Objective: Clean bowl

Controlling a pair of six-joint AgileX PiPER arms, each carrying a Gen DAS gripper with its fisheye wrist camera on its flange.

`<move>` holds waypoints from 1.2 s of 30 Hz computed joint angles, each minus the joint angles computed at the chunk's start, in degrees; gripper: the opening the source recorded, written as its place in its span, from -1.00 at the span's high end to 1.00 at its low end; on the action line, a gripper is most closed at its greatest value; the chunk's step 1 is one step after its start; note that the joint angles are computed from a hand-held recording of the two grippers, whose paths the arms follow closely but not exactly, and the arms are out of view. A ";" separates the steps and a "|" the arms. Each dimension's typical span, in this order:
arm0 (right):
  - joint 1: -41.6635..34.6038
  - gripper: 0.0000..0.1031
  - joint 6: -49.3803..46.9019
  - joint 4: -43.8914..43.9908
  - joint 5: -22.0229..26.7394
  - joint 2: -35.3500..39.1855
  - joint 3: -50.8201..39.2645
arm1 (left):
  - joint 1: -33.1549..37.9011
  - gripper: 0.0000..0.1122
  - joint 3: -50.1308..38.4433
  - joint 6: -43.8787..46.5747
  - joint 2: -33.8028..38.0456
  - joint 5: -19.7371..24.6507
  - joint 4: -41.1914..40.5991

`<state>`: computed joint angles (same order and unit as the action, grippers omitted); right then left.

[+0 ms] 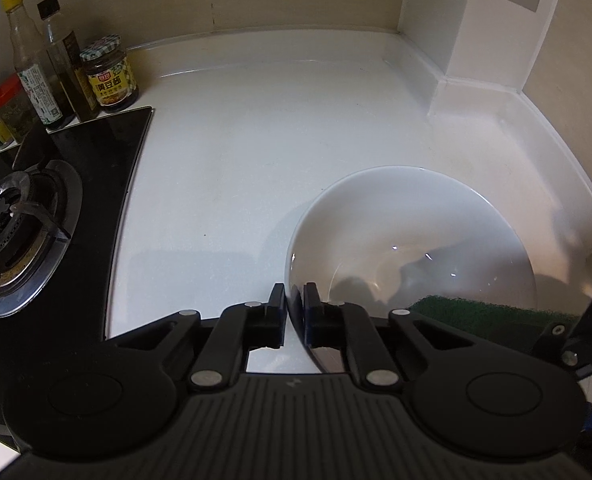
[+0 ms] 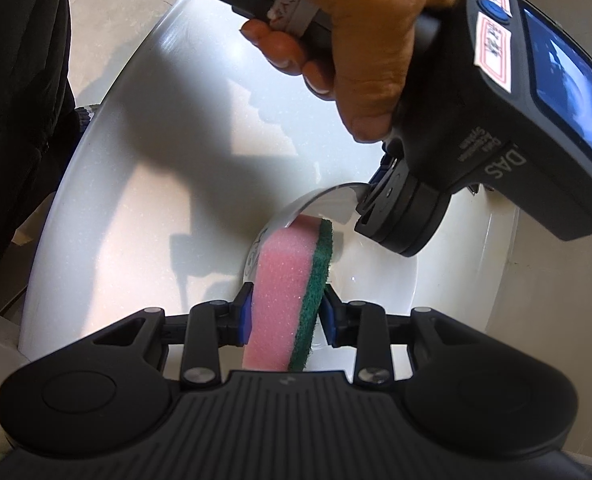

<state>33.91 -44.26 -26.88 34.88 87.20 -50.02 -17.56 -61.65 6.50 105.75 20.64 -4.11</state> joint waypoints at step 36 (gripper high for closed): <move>-2.43 0.43 -1.96 0.39 -2.34 1.92 0.04 | 3.17 0.77 -15.57 16.49 7.57 13.26 -7.45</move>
<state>31.49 -46.22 -26.50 32.54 89.12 -49.98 -14.39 -77.22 22.99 113.33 33.89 -11.56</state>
